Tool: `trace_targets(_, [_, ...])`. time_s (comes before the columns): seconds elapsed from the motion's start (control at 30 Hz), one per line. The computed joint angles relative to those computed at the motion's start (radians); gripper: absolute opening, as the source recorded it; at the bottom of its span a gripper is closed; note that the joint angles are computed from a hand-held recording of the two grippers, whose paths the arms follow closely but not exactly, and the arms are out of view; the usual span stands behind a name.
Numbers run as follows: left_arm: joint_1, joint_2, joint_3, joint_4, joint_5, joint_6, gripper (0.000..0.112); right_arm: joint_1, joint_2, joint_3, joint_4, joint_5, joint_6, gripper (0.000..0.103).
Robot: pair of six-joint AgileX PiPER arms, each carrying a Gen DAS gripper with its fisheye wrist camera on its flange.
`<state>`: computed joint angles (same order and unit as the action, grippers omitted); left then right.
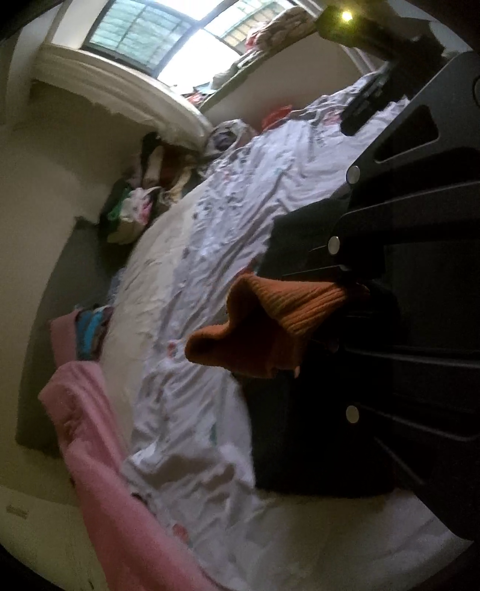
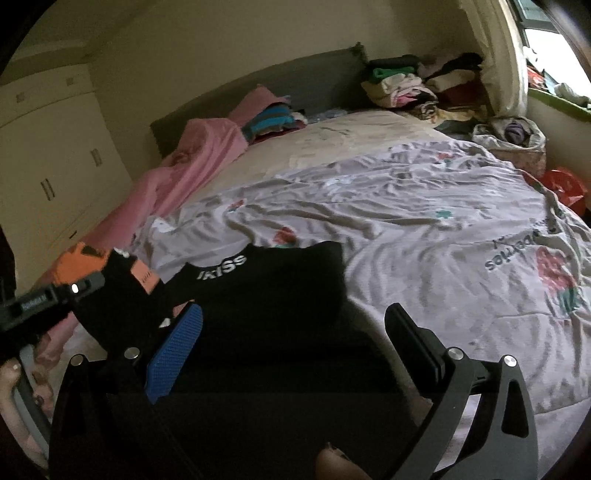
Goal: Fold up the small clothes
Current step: 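Lift the sleeve with the left gripper and fold it across the back, then lower the cuff onto the folded sleeve and open the left gripper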
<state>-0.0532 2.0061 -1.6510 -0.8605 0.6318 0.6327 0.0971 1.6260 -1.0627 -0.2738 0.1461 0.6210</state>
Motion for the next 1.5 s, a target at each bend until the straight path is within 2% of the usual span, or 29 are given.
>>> trace_targets(0.13, [-0.033, 0.064, -0.043, 0.039, 0.035, -0.013, 0.004, -0.022, -0.006, 0.014, -0.140, 0.007, 0.143, 0.098])
trace_targets(0.4, [-0.075, 0.157, -0.092, 0.031, 0.098, 0.022, 0.008, -0.066, 0.003, 0.020, -0.252, 0.028, 0.268, 0.098])
trace_targets(0.5, [-0.080, 0.184, -0.103, 0.008, 0.140, 0.059, 0.027, -0.072, 0.007, 0.018, -0.290, 0.039, 0.309, 0.098])
trace_targets(0.53, [-0.081, 0.190, -0.106, 0.001, 0.153, 0.070, 0.037, -0.073, 0.013, 0.011, -0.296, 0.044, 0.316, 0.098])
trace_targets(0.67, [-0.063, 0.200, -0.099, -0.070, 0.205, 0.134, 0.055, -0.074, 0.031, -0.002, -0.320, 0.057, 0.343, 0.098])
trace_targets(0.73, [-0.044, 0.190, -0.085, -0.120, 0.224, 0.174, 0.063, -0.073, 0.047, -0.014, -0.263, 0.060, 0.287, 0.098])
trace_targets(0.8, [-0.027, 0.179, -0.079, -0.140, 0.214, 0.183, 0.067, -0.066, 0.073, -0.036, -0.120, 0.069, 0.141, 0.098])
trace_targets(0.93, [-0.022, 0.164, -0.102, 0.027, 0.065, 0.033, 0.072, -0.015, 0.143, -0.086, 0.119, 0.100, -0.121, 0.097])
trace_targets(0.97, [-0.020, 0.162, -0.103, 0.057, 0.037, 0.011, 0.072, -0.003, 0.161, -0.098, 0.199, 0.105, -0.206, 0.095])
trace_targets(1.0, [-0.016, 0.157, -0.097, 0.098, -0.009, -0.017, 0.072, 0.010, 0.182, -0.116, 0.248, 0.118, -0.259, 0.084])
trace_targets(1.03, [-0.007, 0.154, -0.091, 0.125, -0.044, -0.038, 0.072, 0.029, 0.211, -0.141, 0.269, 0.140, -0.279, 0.078])
trace_targets(1.13, [0.036, 0.159, -0.087, 0.126, -0.080, -0.052, 0.072, 0.057, 0.288, -0.208, 0.397, 0.183, -0.395, 0.072])
trace_targets(1.2, [0.065, 0.163, -0.092, 0.103, -0.080, -0.046, 0.072, 0.076, 0.330, -0.244, 0.376, 0.206, -0.352, 0.066])
trace_targets(1.27, [0.095, 0.161, -0.090, 0.070, -0.078, -0.033, 0.072, 0.088, 0.376, -0.286, 0.377, 0.239, -0.338, 0.055])
trace_targets(1.37, [0.133, 0.150, -0.076, 0.035, -0.098, -0.011, 0.076, 0.111, 0.392, -0.291, 0.329, 0.211, -0.306, 0.030])
trace_targets(1.43, [0.159, 0.143, -0.065, 0.005, -0.110, 0.005, 0.077, 0.122, 0.377, -0.275, 0.328, 0.181, -0.329, 0.007])
trace_targets(1.5, [0.182, 0.139, -0.057, -0.024, -0.113, 0.016, 0.077, 0.138, 0.353, -0.254, 0.250, 0.151, -0.274, 0.007])
